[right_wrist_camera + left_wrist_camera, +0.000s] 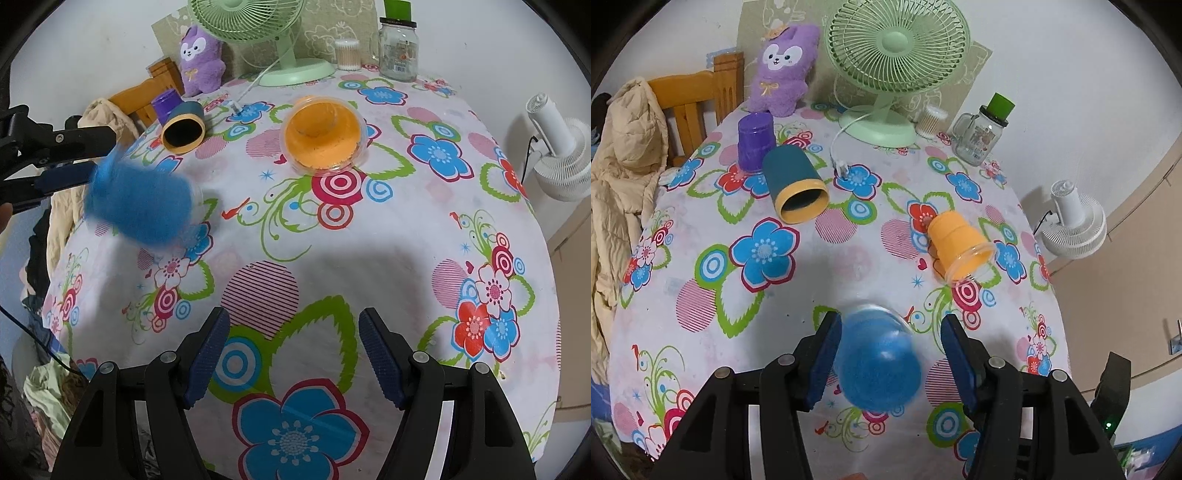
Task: Flip cup upside down
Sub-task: 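Lower the blue cup mouth-down onto the tablecloth and open the left tool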
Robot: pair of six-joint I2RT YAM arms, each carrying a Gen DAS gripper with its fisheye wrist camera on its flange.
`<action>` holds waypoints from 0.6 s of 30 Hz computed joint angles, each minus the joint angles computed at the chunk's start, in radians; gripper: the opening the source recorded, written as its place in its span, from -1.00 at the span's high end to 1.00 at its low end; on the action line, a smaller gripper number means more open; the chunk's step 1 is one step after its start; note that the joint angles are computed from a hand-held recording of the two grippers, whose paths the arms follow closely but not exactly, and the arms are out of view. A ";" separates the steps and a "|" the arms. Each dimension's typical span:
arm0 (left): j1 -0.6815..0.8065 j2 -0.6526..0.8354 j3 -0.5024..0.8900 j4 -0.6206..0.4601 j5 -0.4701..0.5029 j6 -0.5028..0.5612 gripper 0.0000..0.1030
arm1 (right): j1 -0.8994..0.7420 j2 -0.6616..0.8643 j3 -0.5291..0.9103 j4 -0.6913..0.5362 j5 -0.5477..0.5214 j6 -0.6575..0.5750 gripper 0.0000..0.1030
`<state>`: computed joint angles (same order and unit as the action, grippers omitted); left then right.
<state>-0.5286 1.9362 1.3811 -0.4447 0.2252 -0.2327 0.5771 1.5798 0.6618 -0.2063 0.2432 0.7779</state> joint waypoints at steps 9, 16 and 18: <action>-0.006 -0.022 -0.036 0.026 0.000 0.006 -0.31 | -0.001 0.003 0.004 0.003 0.008 0.000 -0.46; -0.003 -0.067 -0.113 0.085 -0.020 -0.003 -0.56 | 0.005 0.009 0.039 -0.017 0.023 -0.010 -0.46; 0.000 -0.076 -0.131 0.097 -0.026 -0.007 -0.60 | 0.012 0.017 0.056 -0.023 0.031 -0.013 -0.46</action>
